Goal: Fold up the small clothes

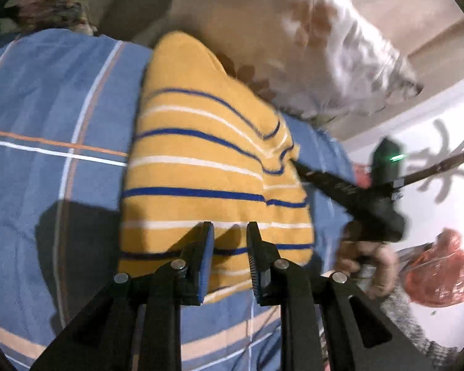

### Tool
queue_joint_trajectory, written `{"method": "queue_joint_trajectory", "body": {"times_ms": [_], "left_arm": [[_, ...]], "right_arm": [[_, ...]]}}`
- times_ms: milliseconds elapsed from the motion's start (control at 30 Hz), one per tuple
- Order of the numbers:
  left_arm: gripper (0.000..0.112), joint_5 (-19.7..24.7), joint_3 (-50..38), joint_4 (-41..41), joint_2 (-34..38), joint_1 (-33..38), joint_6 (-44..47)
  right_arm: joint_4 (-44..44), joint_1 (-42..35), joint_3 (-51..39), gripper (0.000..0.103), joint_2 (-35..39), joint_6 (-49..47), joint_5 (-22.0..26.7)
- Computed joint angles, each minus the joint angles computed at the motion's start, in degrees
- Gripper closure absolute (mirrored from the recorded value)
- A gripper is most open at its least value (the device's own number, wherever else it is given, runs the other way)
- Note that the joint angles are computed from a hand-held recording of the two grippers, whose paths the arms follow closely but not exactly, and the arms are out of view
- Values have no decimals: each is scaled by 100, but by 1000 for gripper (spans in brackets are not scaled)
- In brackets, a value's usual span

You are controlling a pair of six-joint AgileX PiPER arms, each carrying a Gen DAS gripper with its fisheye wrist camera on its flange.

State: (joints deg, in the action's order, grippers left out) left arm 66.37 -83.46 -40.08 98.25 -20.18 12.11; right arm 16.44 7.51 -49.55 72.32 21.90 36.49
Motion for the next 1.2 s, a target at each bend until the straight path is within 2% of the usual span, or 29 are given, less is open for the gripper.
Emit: {"method": "queue_joint_trajectory", "body": {"times_ms": [67,100,133,200,267,300,367,400,433,500,567,600,667,700,800,900,967,1033,1067,1133,1200], "left_arm": [[93,-41,28,27,6,-126,-37],[93,-37,83,-41,-36,-125,8],[93,-34,130,-78,-86,-111,27],[93,-17,217,-75,-192,-51,28],[93,13,267,-66,-320,49,40],[93,11,318,-51,-401,103,64],[92,7,317,-2,-482,179,56],[92,-10,291,37,-477,189,23],[92,-1,257,91,-475,217,-13],[92,5,207,153,-465,269,-76],[92,13,172,142,-471,345,-76],[92,17,157,113,-465,376,-64],[92,40,90,34,-390,405,-38],[92,37,48,-17,-321,375,-23],[90,-70,-68,-6,-6,123,-40],[90,-102,5,-85,138,-12,-124],[90,-136,83,-112,52,-43,-61],[90,-127,87,-57,-9,-51,-55],[90,-124,65,-28,-19,-48,-76],[90,-124,1,22,-26,-19,-91],[90,-145,-62,104,-38,7,-133]], "right_arm": [[353,-206,68,96,-410,-169,57],[719,-333,167,90,-554,-372,71],[901,-270,161,74,-583,-346,48],[1141,37,234,59,-619,-130,-129],[1480,341,308,59,-601,-143,-311],[1380,575,291,58,-546,81,-404],[557,1154,131,58,-268,1016,-489],[223,1352,11,71,-44,1321,-420],[118,1456,-16,90,89,1440,-465],[424,1396,158,92,-18,1216,-643],[160,1339,257,94,-386,1402,-577],[-197,1355,278,103,-612,1699,-468],[-1011,1318,336,103,-1061,2352,10],[-1106,1234,379,103,-1154,2410,139],[-629,578,887,103,-1327,2040,319],[487,200,1267,100,-1676,1171,31],[485,560,1200,93,-1798,1248,-215],[365,914,1017,47,-1608,1422,-370],[422,1021,965,44,-1497,1404,-456],[462,1268,772,44,-1060,1395,-642],[338,1496,559,48,-610,1466,-855]]}}
